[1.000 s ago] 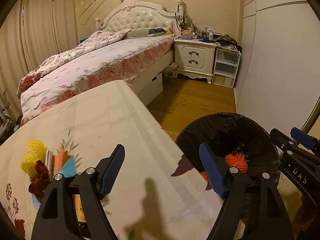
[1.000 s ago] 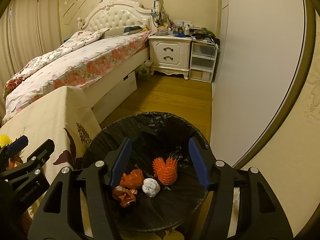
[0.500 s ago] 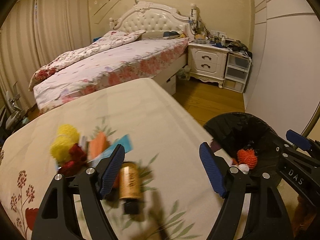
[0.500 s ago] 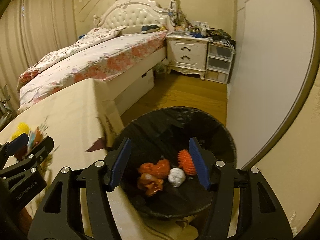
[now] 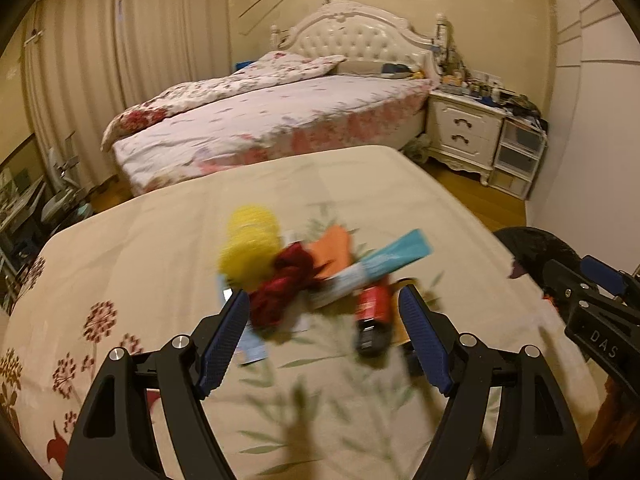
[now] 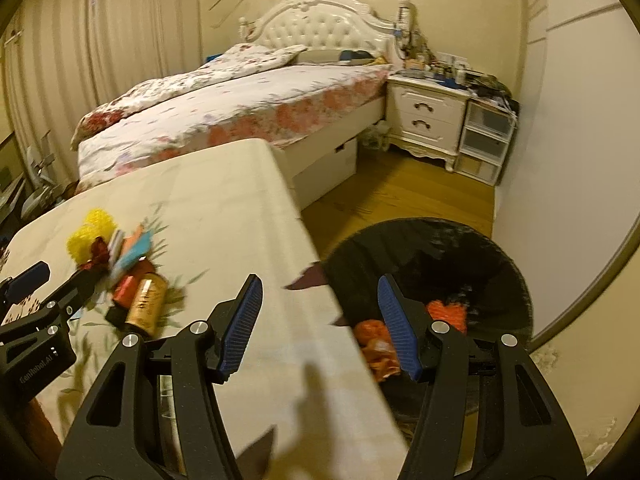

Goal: Collect trash
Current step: 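Move both open grippers back to the pile on the bed, then lower the right gripper around the gold-labelled brown bottle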

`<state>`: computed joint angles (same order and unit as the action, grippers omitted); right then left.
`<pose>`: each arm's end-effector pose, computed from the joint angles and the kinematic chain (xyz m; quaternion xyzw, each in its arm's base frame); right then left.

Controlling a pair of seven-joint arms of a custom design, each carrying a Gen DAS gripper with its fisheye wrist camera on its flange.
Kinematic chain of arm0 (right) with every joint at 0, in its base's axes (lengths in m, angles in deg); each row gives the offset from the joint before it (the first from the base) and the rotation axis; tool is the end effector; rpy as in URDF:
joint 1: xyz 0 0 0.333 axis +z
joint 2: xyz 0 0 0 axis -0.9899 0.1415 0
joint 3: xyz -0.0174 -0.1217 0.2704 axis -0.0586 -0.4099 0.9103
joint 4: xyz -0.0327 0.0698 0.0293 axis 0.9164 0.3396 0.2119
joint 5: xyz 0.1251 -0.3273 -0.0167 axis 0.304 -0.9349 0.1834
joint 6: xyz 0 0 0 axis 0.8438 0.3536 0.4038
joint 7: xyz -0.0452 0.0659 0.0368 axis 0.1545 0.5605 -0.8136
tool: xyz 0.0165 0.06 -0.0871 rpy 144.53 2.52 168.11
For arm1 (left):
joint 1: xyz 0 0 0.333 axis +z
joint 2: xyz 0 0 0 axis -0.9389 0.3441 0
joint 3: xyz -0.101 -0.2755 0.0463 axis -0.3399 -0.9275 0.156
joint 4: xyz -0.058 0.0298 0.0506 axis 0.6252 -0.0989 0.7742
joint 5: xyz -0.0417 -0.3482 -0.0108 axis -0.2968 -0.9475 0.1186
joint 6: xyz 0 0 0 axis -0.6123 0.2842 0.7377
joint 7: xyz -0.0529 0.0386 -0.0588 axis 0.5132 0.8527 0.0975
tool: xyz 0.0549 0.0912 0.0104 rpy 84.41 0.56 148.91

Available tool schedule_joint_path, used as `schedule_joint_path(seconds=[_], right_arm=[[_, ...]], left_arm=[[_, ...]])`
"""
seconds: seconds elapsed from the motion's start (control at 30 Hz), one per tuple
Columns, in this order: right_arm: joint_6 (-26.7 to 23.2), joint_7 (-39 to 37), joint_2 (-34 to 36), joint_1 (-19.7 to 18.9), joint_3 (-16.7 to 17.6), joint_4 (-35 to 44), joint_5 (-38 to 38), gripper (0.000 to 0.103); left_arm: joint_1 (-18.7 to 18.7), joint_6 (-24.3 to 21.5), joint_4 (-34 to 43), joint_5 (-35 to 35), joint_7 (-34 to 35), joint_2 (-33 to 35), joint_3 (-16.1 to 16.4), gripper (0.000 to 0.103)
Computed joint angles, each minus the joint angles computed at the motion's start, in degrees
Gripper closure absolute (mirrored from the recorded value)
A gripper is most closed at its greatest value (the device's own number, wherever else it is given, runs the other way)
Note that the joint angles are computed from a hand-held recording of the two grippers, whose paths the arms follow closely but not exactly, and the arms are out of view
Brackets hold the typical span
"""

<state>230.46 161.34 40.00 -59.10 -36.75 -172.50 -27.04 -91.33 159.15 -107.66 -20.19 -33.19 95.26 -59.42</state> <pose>0.5750 0.2027 0.4341 -0.7061 0.5730 -0.2420 0.3384 0.5384 -0.2948 0.4463 -0.7061 0.5752 -0.2376 0.3379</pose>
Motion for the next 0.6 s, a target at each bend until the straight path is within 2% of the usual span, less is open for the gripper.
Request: schedule_joint_path(seconds=[0.17, 0.6], right_arm=[[-0.7, -4.5, 0.3, -2.4, 5.3, 0.5, 3.3, 0.044], [-4.2, -12.3, 2.5, -0.7, 9.9, 4.0, 7.7, 0.046]], left_arm=[[1.4, -0.5, -4.9, 0.4, -2.2, -3.8, 0.0, 0.028], [6.2, -0.7, -12.9, -0.2, -4.9, -9.1, -1.8, 0.028]])
